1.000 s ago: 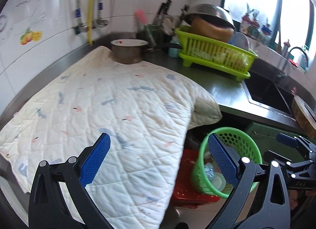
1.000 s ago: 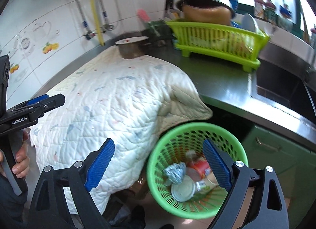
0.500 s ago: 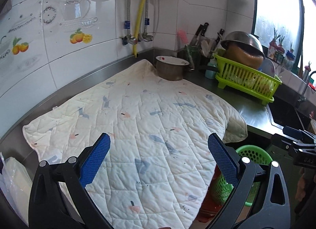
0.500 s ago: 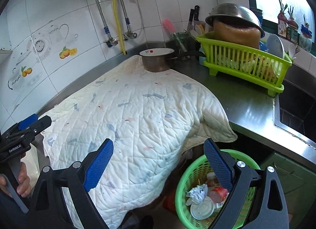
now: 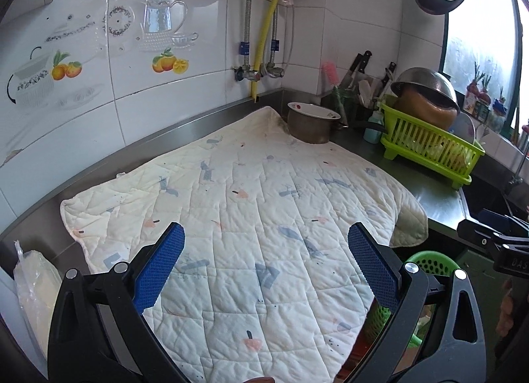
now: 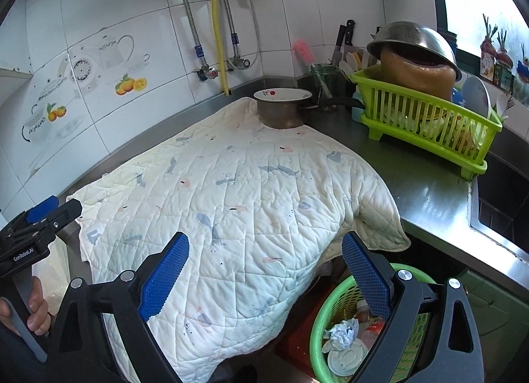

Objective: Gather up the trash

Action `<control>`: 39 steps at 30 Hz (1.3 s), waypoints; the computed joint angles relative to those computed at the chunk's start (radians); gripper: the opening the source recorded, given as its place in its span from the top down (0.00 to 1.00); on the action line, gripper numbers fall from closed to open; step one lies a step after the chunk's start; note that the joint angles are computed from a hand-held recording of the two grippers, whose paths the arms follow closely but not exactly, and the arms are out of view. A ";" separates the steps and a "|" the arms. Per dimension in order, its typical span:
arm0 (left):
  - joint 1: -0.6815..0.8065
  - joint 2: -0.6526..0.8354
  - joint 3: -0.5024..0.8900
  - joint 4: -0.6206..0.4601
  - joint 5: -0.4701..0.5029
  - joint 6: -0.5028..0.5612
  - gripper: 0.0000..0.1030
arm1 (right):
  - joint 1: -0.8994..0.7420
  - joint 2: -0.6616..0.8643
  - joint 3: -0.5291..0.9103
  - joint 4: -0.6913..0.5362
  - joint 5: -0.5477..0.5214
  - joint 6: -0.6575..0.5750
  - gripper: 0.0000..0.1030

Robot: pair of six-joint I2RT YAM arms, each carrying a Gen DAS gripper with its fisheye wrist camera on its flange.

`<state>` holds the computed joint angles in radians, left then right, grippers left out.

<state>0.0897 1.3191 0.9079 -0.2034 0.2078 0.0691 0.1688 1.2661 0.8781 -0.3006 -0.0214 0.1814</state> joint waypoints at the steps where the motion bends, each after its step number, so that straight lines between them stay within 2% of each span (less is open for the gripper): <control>1: -0.003 0.001 0.001 0.001 -0.003 0.000 0.05 | 0.006 -0.003 -0.001 0.001 0.010 0.000 0.12; 14: -0.050 -0.034 -0.014 0.009 -0.051 0.016 0.05 | -0.001 -0.043 -0.007 -0.020 0.047 0.003 0.11; 22: -0.066 -0.102 -0.058 0.048 -0.092 0.029 0.05 | 0.004 -0.071 -0.011 -0.025 0.068 0.005 0.11; 39: -0.085 -0.137 -0.077 0.068 -0.103 0.019 0.05 | 0.018 -0.110 -0.013 -0.040 0.123 0.010 0.11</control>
